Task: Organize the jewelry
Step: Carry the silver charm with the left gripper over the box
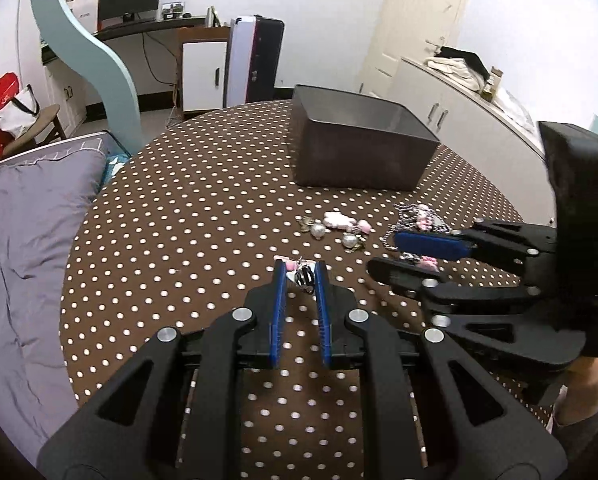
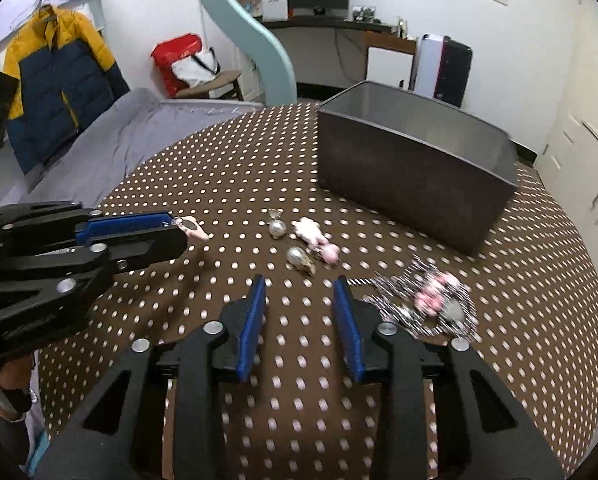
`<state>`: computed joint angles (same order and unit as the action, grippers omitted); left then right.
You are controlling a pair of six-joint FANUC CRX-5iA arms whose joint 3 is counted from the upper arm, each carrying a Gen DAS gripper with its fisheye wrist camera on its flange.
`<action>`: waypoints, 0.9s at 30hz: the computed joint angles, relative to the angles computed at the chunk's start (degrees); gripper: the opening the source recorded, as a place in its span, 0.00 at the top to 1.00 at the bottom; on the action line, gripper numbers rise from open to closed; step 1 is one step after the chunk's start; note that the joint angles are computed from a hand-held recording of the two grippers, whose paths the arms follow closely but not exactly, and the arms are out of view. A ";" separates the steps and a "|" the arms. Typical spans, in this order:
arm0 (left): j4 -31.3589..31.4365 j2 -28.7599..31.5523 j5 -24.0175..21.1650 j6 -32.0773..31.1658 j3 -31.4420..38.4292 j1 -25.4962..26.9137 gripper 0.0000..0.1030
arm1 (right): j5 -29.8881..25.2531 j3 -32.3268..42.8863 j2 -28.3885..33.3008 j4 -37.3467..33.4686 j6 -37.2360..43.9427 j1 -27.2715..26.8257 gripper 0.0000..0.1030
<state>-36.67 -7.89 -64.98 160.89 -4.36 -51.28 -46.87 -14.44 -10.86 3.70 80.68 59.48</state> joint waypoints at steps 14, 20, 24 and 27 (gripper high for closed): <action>3.08 -1.45 4.75 -4.46 -1.17 3.87 0.86 | -0.33 0.81 2.23 1.97 0.66 0.16 0.89; 7.36 -1.85 11.16 -11.50 -0.19 7.92 0.86 | -0.30 3.47 -0.62 -6.31 6.19 -4.52 0.89; 10.17 0.19 12.90 -17.05 3.02 10.68 0.86 | 0.04 6.40 -1.03 -9.03 8.32 -7.62 0.89; 16.09 1.57 16.59 -23.03 4.27 14.64 0.86 | 0.98 7.90 -0.61 -8.33 7.71 -9.15 0.89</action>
